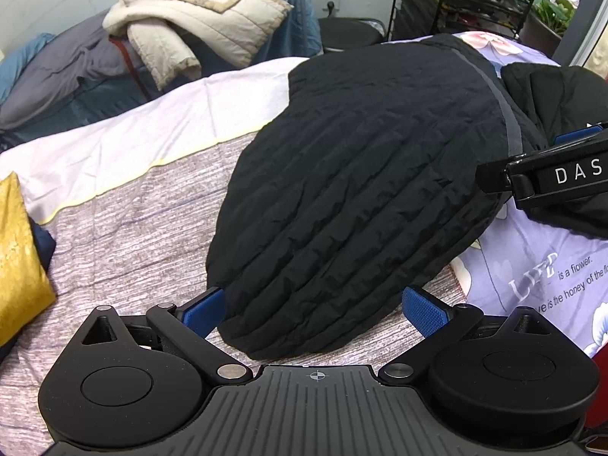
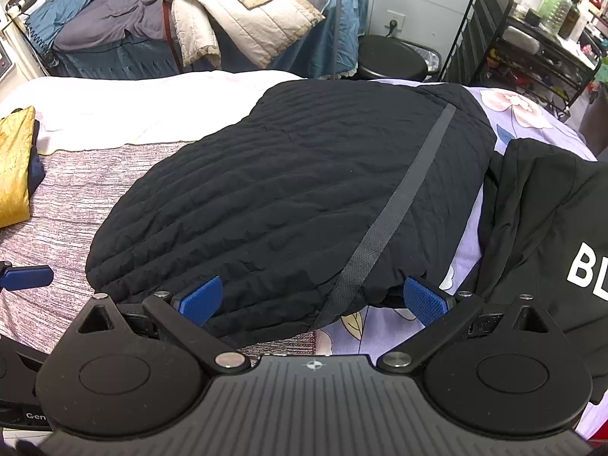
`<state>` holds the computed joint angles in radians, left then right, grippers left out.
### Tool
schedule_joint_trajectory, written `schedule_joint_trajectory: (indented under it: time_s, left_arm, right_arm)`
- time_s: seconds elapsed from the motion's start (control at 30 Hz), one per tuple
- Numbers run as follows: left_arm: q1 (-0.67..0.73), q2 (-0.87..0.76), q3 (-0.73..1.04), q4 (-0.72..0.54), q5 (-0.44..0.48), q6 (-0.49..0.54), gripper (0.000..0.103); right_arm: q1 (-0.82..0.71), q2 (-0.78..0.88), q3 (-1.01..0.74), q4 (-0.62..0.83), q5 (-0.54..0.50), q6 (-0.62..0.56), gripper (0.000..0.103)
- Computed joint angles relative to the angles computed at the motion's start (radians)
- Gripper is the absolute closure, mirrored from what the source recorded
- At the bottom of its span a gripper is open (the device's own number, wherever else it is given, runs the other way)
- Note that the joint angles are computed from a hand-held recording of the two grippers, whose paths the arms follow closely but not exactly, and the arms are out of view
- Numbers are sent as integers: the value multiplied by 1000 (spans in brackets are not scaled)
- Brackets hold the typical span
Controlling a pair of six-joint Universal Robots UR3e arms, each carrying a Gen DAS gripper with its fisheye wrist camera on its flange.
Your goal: Fold large clothes
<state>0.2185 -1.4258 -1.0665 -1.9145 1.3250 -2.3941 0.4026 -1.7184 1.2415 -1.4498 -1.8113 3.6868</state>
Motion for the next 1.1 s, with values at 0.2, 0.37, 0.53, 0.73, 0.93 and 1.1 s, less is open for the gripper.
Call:
schedule_joint_trajectory:
  time_s: [0.2,0.37,0.53,0.73,0.93,1.1]
  left_arm:
    - [5,7,-14,2,7,-1,0]
    - [3,10,-20,12,12,-7,0]
    - [24,20,-22,1,-10,-9,0]
    - [49,28,-24,-17,-24,-2,0]
    - [61,25,-23,-18,-26,-11,0]
    - [63,31,-37,-10,-24,-12,0]
  right_arm:
    - [-1,-1,3,-4,9,-7,1]
    - [-11,-14,17,-13,17,-8,1]
    - [6,0,-3,1,-3,-3,1]
    - [28,27,-42,25,-34,9,1]
    - [43,40,-60,35,-44,28,1]
    - [39,35,-55,29,-36,38,1]
